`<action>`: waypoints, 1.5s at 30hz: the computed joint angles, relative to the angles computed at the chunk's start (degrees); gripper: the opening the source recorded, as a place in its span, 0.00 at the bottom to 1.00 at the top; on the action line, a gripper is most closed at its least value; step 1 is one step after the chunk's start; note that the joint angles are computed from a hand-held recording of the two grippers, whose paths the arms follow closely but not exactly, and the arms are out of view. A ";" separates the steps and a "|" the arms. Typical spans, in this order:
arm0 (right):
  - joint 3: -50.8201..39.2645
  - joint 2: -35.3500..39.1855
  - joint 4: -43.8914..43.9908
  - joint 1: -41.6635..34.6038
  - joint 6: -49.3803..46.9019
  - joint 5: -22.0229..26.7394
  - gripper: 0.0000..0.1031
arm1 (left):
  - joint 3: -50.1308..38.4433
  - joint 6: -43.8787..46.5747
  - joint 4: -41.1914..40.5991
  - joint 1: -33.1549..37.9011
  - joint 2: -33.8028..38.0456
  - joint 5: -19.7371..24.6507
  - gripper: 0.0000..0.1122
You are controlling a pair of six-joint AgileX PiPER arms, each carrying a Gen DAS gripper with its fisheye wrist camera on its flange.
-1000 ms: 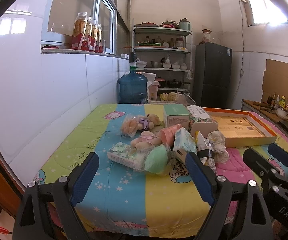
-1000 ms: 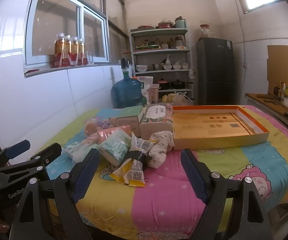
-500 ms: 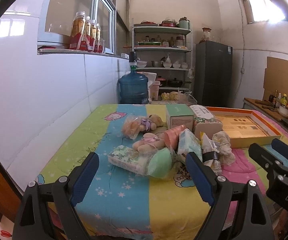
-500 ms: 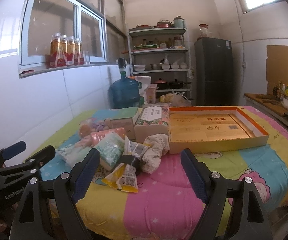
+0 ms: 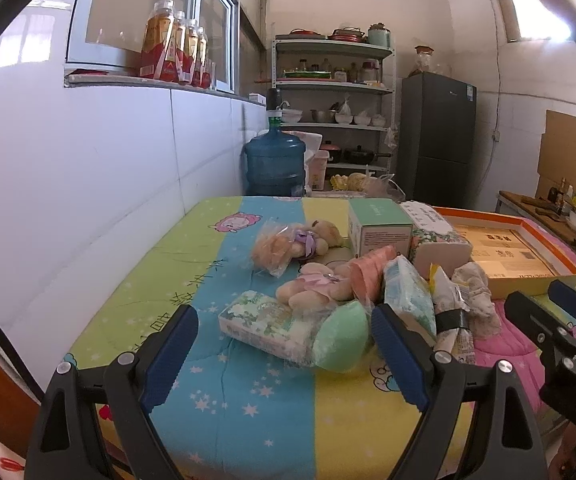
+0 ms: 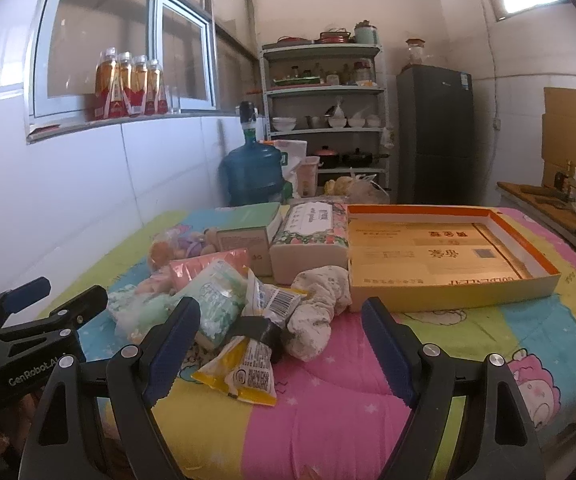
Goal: Organize soft objects
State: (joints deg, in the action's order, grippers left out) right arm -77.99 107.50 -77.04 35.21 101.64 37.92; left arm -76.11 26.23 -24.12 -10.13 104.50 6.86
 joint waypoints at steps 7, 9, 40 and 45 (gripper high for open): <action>-1.19 1.18 0.65 -1.14 -0.82 -0.93 0.81 | -1.81 6.19 -6.35 0.57 1.89 0.83 0.79; -1.36 1.52 0.68 -1.40 -0.75 -1.19 0.81 | -2.06 11.66 -11.94 1.04 2.33 1.31 0.79; 0.81 4.32 0.95 -5.19 2.77 -7.59 0.81 | -9.79 31.12 -28.66 0.06 12.83 8.79 0.48; 1.38 3.95 -1.04 -6.15 4.69 -9.66 0.81 | -9.66 33.22 -31.78 0.72 12.82 9.00 0.41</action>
